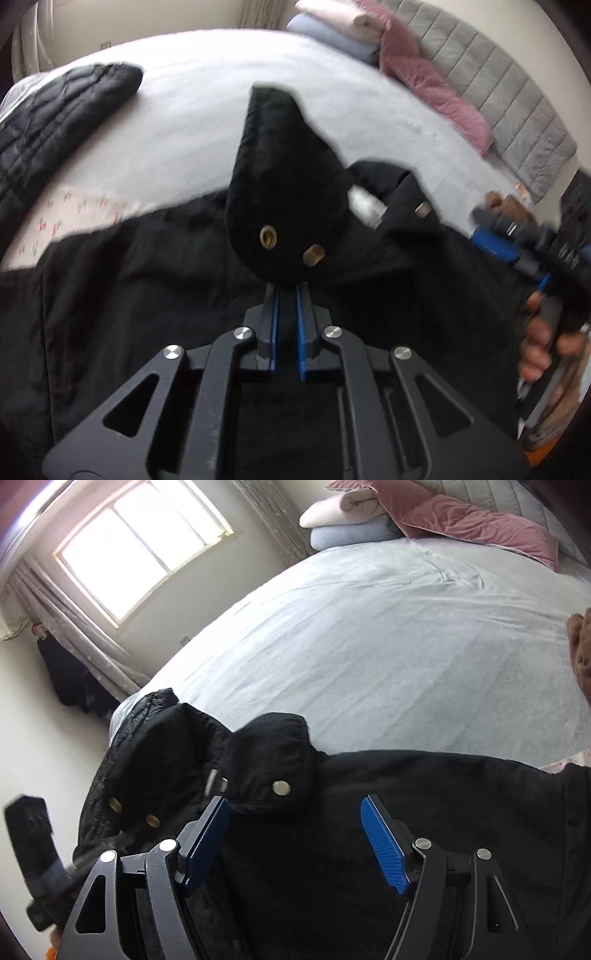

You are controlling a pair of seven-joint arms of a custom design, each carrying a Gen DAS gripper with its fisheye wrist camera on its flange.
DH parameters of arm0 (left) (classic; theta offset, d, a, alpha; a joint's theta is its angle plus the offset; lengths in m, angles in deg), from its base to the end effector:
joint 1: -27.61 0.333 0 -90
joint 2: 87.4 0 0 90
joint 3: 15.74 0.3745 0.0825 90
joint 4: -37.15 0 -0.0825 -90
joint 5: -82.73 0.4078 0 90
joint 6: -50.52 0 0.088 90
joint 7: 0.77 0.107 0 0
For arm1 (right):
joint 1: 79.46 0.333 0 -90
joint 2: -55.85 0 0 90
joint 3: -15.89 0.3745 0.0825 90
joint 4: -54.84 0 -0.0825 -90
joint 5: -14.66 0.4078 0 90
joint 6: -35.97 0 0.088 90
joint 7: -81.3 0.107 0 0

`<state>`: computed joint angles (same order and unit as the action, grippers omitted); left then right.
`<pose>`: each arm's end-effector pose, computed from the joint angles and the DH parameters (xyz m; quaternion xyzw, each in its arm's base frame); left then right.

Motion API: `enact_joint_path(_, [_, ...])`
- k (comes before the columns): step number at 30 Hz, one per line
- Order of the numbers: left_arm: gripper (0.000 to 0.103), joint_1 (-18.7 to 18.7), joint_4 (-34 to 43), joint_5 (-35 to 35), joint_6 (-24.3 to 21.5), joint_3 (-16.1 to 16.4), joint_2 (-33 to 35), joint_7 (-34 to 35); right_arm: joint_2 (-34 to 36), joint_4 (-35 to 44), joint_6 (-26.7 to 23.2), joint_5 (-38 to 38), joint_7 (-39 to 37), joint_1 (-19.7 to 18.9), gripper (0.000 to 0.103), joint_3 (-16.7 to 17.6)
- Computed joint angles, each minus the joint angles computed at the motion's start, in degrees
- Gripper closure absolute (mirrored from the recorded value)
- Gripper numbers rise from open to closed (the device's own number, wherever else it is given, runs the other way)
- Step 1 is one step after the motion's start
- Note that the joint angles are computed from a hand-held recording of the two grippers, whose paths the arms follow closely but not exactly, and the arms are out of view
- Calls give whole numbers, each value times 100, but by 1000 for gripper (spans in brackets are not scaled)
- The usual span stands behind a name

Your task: Fold large clothes

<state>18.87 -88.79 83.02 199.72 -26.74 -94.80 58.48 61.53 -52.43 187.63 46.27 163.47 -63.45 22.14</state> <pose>0.5275 -0.1940 0.5441 -0.7417 0.6168 -0.2430 0.1020 0.6179 0.2345 0.5826 -0.6930 0.6131 -0.0319 0.3779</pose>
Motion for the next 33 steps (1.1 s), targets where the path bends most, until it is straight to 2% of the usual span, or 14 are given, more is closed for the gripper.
enact_joint_path(2, [93, -3, -122, -3, -523, 26, 26, 164, 216, 296, -56, -189, 171, 68, 29, 25])
enact_joint_path(4, [91, 13, -323, -80, -405, 78, -217, 365, 440, 574, -53, -526, 408, 171, 29, 42])
enact_joint_path(6, [72, 90, -349, 41, -293, 78, -444, 259, 593, 677, 99, -1077, 804, 298, 30, -38])
enact_joint_path(8, [36, 198, -271, 286, 62, 17, -509, 152, 842, 926, 117, -1521, 1128, 352, 34, -93])
enact_joint_path(14, [34, 300, 1232, 1612, -112, -227, 628, -742, 1407, 1598, -195, -2173, 1833, 356, 51, -143])
enact_joint_path(17, [34, 14, 2133, 2251, -650, -79, 1410, -1066, 1554, 1821, -594, -2698, 1892, 483, 74, -214])
enact_joint_path(18, [34, -100, 2381, 2437, -901, 4, 1619, -1225, 1533, 1884, -962, -2737, 1814, 454, 93, -170])
enact_joint_path(19, [41, -172, 2515, 2487, -1085, 89, 1758, -1365, 1457, 1790, -1010, -3111, 1933, 584, 95, -304])
enact_joint_path(20, [67, -169, 2468, 2345, -1077, 145, 1781, -1429, 1321, 1574, -843, -3420, 2075, 669, 96, -401])
enact_joint_path(22, [95, -52, 2034, 1798, -753, 186, 1602, -1422, 859, 882, -167, -4180, 2646, 837, 98, -644])
enact_joint_path(24, [96, 17, 1500, 1514, 11, 190, 1302, -1335, 512, 410, 380, -4603, 3292, 816, 98, -731])
enact_joint_path(28, [96, 24, 827, 2347, 1437, 252, 938, -1796, 187, -72, 1132, -7471, 6271, 1190, 98, -1329])
enact_joint_path(30, [96, 17, 1050, 2210, 965, 205, 1119, -1558, 269, 16, 1021, -7939, 6807, 1245, 98, -1381])
enact_joint_path(33, [96, 8, 1124, 2054, 697, 194, 1144, -1214, 601, 380, 475, -6788, 5427, 797, 94, -765])
